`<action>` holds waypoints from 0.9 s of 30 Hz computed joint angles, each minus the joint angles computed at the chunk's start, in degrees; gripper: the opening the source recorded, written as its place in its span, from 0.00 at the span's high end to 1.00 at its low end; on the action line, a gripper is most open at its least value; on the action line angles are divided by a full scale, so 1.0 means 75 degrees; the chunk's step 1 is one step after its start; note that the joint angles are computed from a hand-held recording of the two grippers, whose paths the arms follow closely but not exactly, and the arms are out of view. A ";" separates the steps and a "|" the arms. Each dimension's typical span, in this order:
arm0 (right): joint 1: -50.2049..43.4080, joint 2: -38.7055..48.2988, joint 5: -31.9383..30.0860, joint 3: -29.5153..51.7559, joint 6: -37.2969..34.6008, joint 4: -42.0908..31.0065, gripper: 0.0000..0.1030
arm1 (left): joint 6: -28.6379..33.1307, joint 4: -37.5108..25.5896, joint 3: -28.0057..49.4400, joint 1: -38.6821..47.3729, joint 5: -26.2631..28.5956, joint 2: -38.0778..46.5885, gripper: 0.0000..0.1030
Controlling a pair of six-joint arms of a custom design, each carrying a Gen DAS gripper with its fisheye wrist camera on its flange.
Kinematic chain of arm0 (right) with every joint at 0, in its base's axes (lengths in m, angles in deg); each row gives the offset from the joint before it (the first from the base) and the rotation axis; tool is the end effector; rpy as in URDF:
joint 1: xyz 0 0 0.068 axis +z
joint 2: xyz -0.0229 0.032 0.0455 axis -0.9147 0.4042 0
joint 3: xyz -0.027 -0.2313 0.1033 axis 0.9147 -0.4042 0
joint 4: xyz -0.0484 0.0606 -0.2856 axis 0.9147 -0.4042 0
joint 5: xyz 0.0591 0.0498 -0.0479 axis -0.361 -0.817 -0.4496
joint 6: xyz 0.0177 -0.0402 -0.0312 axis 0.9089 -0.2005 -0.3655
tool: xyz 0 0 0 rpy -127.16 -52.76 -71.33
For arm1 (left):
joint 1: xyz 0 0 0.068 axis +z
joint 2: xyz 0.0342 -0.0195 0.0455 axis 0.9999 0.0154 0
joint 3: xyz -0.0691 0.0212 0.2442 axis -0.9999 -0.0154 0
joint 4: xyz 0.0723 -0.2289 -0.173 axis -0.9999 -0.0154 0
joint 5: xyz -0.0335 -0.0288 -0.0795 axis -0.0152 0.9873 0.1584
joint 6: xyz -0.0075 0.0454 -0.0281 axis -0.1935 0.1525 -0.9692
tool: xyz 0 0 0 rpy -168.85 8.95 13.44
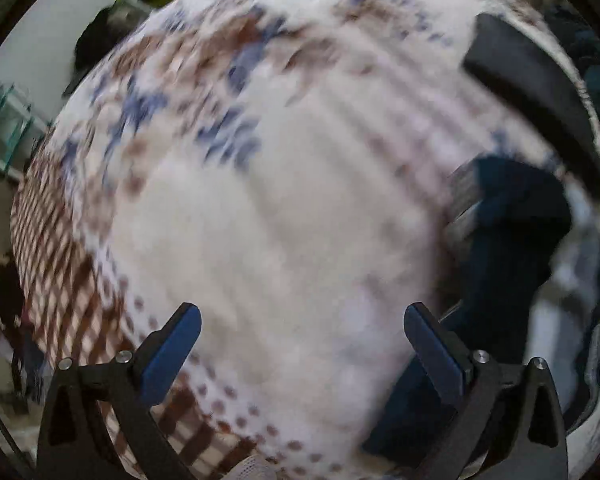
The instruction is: Fold small clothes
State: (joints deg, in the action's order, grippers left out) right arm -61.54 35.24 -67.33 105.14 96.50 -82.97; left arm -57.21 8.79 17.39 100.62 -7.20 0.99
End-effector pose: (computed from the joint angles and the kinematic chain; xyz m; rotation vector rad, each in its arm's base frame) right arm 0.2036 0.0173 0.1553 0.1021 2.9052 0.0781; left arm 0.2962 0.0578 0.1518 0.2742 2.8407 0.0249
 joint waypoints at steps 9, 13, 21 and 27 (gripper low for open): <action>0.1166 0.1856 0.0010 0.0744 -0.0559 0.0635 0.99 | -0.0718 -0.0270 0.0555 -0.0307 0.0189 0.0531 0.00; 0.0433 0.1944 -0.0440 0.1055 -0.0034 0.0203 0.99 | -0.0755 -0.0269 0.0272 0.0025 0.0478 0.0525 0.00; 0.1229 0.3772 -0.2463 0.3898 0.0890 -0.0414 0.77 | -0.0756 -0.0288 -0.0149 0.0537 0.0765 0.0384 0.00; 0.3060 0.8220 -0.1351 0.8243 -0.0518 -0.2042 0.72 | -0.0816 -0.0267 -0.0443 0.0646 0.0985 0.0291 0.00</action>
State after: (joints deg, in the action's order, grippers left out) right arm -38.59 96.89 -77.47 166.96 92.62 -98.28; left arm -63.33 6.79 14.07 105.46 0.18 3.17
